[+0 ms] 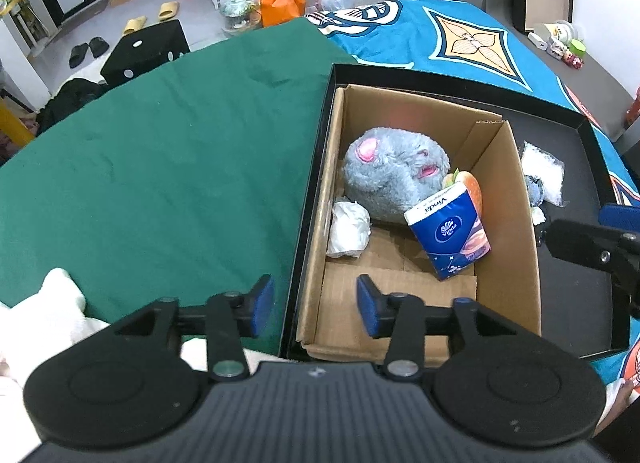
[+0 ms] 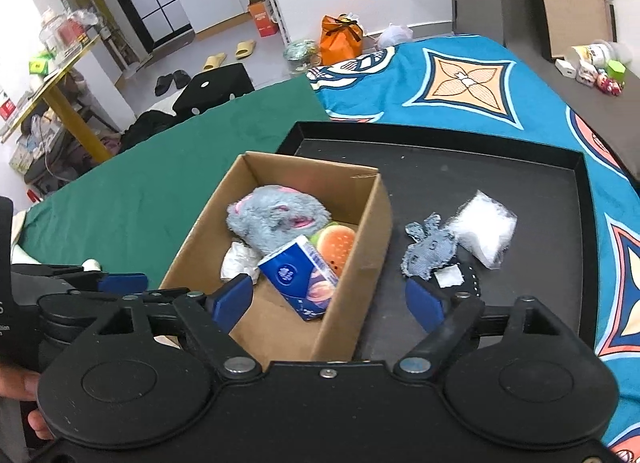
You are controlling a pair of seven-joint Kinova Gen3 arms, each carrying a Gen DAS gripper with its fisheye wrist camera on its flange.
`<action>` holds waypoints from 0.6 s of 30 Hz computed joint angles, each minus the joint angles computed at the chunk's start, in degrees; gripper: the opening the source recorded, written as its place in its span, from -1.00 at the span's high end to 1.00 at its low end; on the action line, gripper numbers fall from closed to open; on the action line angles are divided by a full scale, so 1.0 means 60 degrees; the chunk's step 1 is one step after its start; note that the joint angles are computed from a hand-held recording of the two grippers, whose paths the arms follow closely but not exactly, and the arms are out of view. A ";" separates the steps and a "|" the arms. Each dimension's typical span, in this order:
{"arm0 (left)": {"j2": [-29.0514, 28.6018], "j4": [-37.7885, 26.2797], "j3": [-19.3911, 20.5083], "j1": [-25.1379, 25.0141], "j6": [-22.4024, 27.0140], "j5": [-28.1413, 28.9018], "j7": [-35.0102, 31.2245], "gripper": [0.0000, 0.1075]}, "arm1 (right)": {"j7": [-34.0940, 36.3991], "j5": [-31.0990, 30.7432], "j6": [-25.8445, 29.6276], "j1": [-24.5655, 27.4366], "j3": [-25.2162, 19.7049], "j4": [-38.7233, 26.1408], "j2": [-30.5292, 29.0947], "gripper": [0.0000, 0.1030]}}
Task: Organize soft objects
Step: 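Move the right tool back over the tray to the clear plastic bag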
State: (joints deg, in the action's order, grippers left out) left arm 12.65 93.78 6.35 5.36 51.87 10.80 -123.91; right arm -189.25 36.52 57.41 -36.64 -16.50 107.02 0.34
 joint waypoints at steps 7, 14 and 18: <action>-0.0185 0.0124 0.0012 0.0429 -0.0245 -0.0604 0.0534 -0.10 | -0.0261 0.0043 -0.0337 0.0212 -0.0080 0.0598 -0.0403 -0.71; -0.0245 0.0176 0.0056 0.0813 -0.0400 -0.1184 0.1007 -0.16 | -0.0574 0.0059 -0.0826 0.0741 -0.0233 0.1371 -0.0971 -0.82; -0.0216 0.0162 0.0059 0.1089 -0.0521 -0.1661 0.1415 -0.19 | -0.0387 -0.0041 -0.1085 0.1117 -0.0256 0.1714 -0.1191 -0.82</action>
